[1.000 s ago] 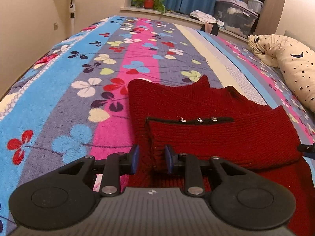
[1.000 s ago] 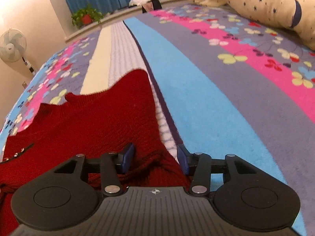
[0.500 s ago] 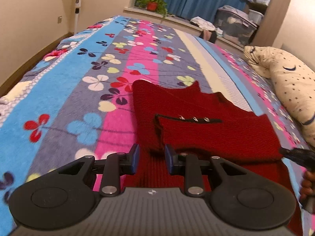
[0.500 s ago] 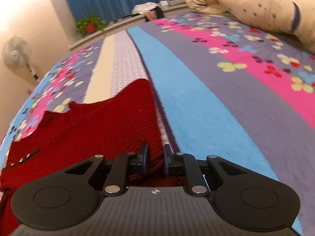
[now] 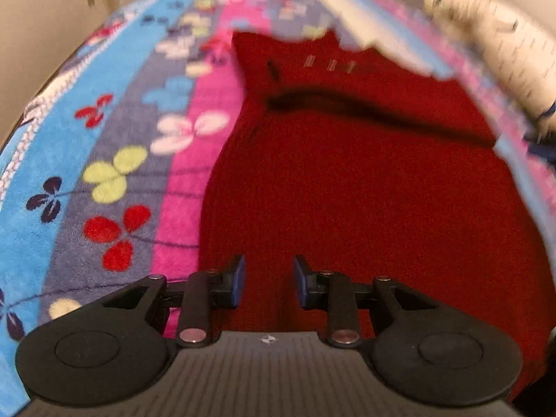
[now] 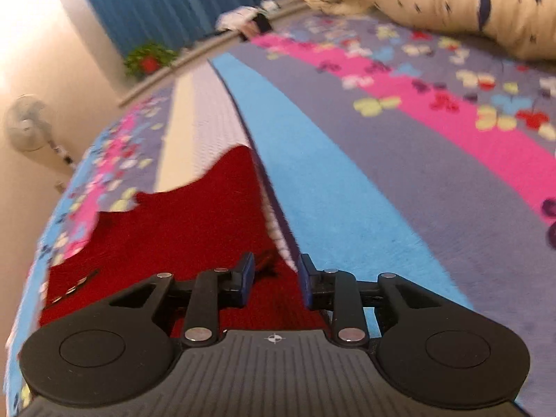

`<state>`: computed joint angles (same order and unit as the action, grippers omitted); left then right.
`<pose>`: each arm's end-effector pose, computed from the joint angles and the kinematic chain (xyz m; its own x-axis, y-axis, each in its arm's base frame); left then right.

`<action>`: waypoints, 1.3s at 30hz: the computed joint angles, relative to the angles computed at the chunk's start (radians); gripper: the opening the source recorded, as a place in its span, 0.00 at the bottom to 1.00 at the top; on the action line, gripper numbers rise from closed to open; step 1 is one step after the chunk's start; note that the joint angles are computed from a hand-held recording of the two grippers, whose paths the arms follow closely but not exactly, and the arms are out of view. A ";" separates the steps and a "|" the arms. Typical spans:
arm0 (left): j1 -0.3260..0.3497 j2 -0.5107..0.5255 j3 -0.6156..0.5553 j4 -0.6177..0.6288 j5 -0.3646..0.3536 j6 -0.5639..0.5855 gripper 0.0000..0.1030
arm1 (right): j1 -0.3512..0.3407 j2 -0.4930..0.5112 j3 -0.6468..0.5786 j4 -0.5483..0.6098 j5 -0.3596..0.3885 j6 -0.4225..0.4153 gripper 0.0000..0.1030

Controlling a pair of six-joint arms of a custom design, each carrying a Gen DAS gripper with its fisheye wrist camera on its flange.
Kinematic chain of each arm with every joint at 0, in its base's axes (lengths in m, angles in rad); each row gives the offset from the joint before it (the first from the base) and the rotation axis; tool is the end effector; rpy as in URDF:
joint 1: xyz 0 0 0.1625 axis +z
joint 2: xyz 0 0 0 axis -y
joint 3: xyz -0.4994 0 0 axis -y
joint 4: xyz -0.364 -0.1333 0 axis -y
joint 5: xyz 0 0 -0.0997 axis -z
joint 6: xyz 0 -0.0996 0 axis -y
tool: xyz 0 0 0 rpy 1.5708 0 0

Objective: Fold small clothes
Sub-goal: 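Smooth the folded sweater side with the left tool while the right tool presses the edge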

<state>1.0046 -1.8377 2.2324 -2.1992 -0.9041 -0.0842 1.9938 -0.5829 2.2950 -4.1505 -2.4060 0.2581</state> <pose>-0.0069 -0.3741 0.4512 -0.7813 0.2306 -0.5800 0.4578 0.8434 -0.2814 0.2517 -0.4143 0.1099 -0.8838 0.3828 0.2689 -0.0412 0.5088 -0.8599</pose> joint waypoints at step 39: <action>0.057 -0.284 0.038 0.240 -0.054 -0.196 0.41 | 0.173 -0.091 0.450 0.410 0.035 0.428 0.46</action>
